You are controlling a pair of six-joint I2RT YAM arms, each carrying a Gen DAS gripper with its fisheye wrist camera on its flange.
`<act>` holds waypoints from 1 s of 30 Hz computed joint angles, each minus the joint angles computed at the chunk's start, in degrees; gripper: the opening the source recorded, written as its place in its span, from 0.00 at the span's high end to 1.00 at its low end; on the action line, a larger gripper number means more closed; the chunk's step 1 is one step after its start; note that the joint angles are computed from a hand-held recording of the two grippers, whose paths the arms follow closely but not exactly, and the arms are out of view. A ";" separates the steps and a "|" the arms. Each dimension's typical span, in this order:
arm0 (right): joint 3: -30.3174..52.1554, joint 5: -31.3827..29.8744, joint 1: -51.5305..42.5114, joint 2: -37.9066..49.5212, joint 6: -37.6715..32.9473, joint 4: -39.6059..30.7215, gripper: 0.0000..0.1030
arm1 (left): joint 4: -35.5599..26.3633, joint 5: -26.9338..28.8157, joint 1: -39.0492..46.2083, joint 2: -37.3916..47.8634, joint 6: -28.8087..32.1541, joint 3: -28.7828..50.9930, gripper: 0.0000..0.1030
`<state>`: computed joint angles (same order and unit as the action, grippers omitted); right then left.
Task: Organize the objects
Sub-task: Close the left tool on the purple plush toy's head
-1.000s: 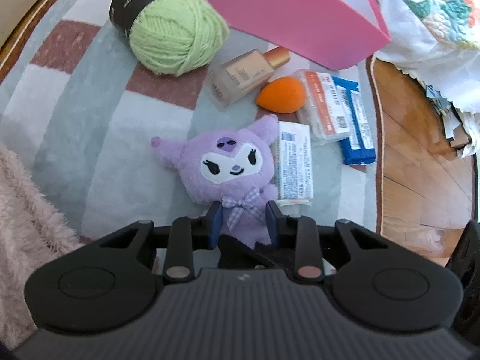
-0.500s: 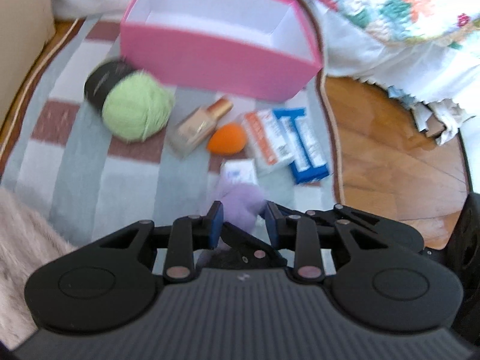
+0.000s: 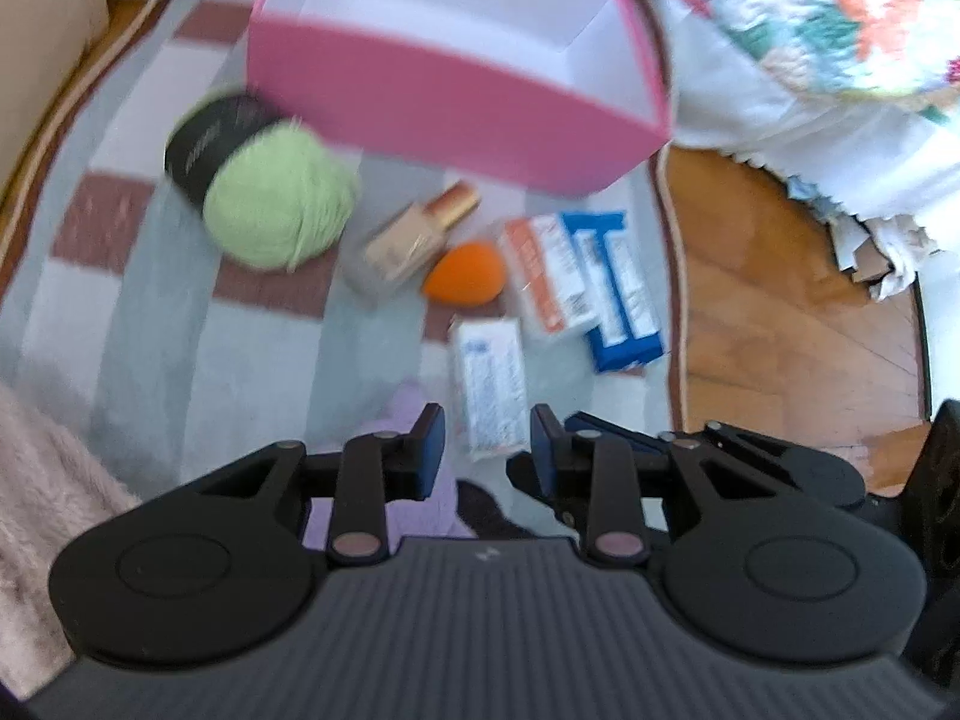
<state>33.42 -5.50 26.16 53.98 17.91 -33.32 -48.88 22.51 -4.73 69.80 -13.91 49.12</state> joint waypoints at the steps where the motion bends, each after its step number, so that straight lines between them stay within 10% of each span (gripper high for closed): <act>1: -0.51 -1.01 -0.29 0.37 0.11 0.06 0.63 | 0.28 0.09 0.44 1.41 0.42 -0.48 0.72; 17: -0.44 -3.78 9.68 17.63 -0.85 6.59 0.34 | 2.26 -5.41 2.42 13.10 8.74 0.17 0.57; 30: 0.88 14.22 19.84 19.56 1.18 7.38 0.59 | 2.88 1.43 6.32 13.87 10.43 -3.36 0.58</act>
